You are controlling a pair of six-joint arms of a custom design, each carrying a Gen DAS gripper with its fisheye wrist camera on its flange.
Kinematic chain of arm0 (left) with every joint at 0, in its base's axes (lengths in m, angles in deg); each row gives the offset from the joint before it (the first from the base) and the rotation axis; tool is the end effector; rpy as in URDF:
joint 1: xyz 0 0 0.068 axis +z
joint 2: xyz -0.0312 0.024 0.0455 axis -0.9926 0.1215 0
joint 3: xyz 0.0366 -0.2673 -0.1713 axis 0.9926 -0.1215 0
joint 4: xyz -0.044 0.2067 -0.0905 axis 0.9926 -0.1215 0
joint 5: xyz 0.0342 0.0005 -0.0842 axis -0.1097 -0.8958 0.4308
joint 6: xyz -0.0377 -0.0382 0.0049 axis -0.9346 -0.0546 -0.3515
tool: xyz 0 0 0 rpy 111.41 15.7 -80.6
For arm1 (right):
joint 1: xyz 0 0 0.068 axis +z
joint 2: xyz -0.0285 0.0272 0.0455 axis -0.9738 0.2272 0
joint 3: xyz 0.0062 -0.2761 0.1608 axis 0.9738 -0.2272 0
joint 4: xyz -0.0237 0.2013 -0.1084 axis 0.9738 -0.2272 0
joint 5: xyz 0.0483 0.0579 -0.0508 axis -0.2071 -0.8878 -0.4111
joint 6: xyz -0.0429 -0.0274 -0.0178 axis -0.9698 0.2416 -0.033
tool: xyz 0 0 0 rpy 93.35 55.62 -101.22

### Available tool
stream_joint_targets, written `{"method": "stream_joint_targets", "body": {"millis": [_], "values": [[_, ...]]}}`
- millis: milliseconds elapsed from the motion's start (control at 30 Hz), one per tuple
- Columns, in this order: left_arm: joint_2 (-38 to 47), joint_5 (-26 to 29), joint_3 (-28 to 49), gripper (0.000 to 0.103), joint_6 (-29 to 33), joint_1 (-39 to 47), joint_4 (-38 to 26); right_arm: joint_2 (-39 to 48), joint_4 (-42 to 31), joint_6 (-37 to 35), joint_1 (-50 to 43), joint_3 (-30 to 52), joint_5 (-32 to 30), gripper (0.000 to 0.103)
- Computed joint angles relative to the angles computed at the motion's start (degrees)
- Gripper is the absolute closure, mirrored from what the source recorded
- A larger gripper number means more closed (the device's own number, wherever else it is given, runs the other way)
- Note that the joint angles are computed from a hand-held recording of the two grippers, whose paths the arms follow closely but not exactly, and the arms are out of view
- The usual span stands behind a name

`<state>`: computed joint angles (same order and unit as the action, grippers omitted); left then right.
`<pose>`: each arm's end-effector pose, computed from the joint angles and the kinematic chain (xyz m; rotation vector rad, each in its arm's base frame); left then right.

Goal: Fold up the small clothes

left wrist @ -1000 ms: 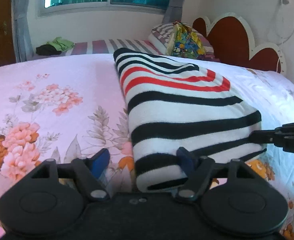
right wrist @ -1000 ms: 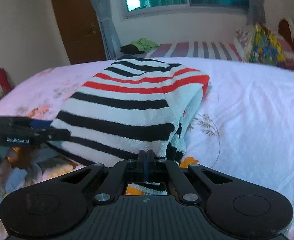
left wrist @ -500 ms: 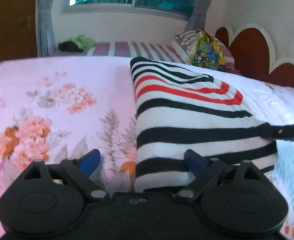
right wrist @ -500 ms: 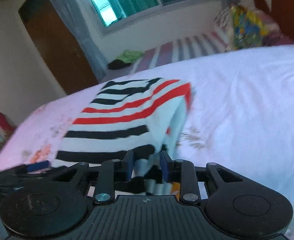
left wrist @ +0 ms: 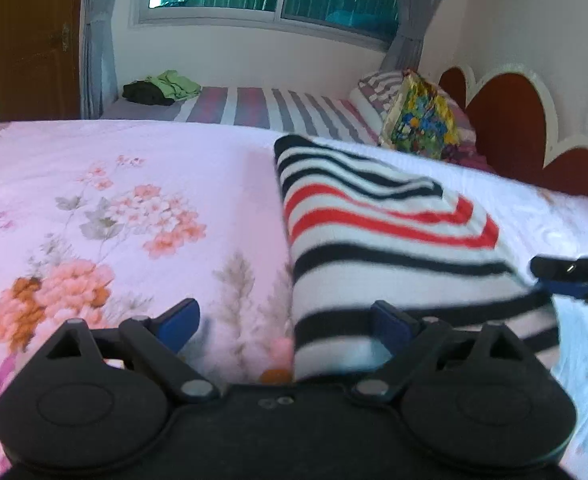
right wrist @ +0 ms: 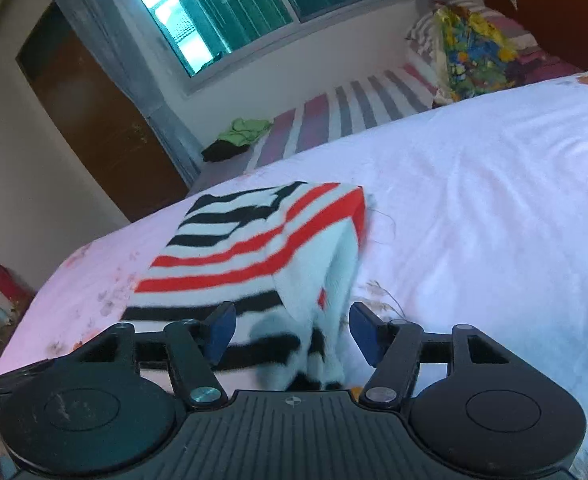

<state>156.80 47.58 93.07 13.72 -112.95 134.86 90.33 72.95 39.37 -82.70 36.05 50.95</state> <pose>0.2455 -0.1277 0.0793 -0.1763 2.2882 -0.1442 0.2762 -0.0066 0.0870 -0.0235 2.3151 0.7844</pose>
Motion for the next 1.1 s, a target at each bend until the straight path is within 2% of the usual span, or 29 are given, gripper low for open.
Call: {"method": "stream_joint_targets", "body": {"millis": [67, 100, 133, 167, 267, 333, 367, 467, 533, 633, 667, 733, 800, 867, 933, 967, 1067, 1100], "values": [[0.3, 1.9, 1.2, 0.011, -1.1, 1.2, 0.0, 1.7, -0.9, 0.7, 0.6, 2.3, -0.8, 0.041], [0.5, 2.5, 1.9, 0.011, -1.3, 1.6, -0.3, 2.3, -1.3, 0.9, 0.9, 3.0, 0.0, 0.047], [0.6, 3.1, 2.4, 0.011, -1.2, 2.0, -0.6, 2.9, -2.9, 0.7, 1.3, 4.2, 0.9, 0.056], [0.7, 3.6, 2.9, 0.01, -1.3, 2.2, -1.0, 3.9, -5.1, 0.3, 1.0, 5.9, -0.4, 0.08], [1.4, 5.7, 3.6, 0.01, -0.2, 3.3, -1.3, 5.8, -4.2, -1.5, 0.3, 6.0, -0.6, 0.081], [1.3, 5.9, 3.7, 0.01, 0.7, 3.4, -1.6, 4.1, -6.8, -0.8, -0.5, 5.9, -1.2, 0.081], [1.0, 5.7, 4.1, 0.01, 0.8, 3.3, -2.5, 2.6, -7.3, -0.8, -0.7, 5.3, -0.9, 0.079], [0.3, 7.9, 4.5, 0.012, 1.2, 4.4, -2.3, 0.8, -6.9, -1.3, -3.4, 3.7, -3.9, 0.019], [0.6, 12.8, 5.6, 0.013, 1.6, 6.3, -2.6, 0.6, -12.0, -1.7, -5.0, 6.2, -5.3, 0.019], [1.9, 23.5, 8.1, 0.014, 0.8, 10.1, -3.8, 3.9, -23.2, -1.5, -8.6, 13.0, -13.0, 0.019], [2.4, 26.1, 9.0, 0.018, 0.2, 11.0, -4.4, 5.0, -27.1, -2.1, -9.1, 15.2, -14.1, 0.019], [3.3, 28.7, 10.7, 0.032, -0.5, 12.1, -6.4, 7.4, -30.5, -3.1, -9.5, 17.6, -16.2, 0.019], [4.5, 31.0, 11.8, 0.031, -1.5, 13.2, -6.9, 9.4, -29.7, -2.5, -9.8, 18.2, -18.2, 0.019], [6.1, 34.1, 12.9, 0.025, -2.7, 14.5, -7.0, 10.1, -29.9, -2.0, -10.0, 18.9, -19.1, 0.02], [8.1, 37.1, 14.0, 0.024, -4.3, 15.8, -5.9, 10.0, -32.0, -2.5, -9.3, 20.4, -19.0, 0.02], [8.6, 37.8, 14.4, 0.024, -4.5, 16.1, -5.8, 9.9, -33.4, -3.6, -8.5, 21.3, -18.4, 0.02], [8.1, 37.1, 17.4, 0.025, -2.6, 15.4, -10.6, 9.4, -38.1, -7.0, -6.5, 23.9, -17.6, 0.02], [8.0, 36.8, 18.0, 0.025, -2.2, 15.1, -11.5, 9.4, -39.8, -8.1, -5.9, 24.8, -17.8, 0.028]]}}
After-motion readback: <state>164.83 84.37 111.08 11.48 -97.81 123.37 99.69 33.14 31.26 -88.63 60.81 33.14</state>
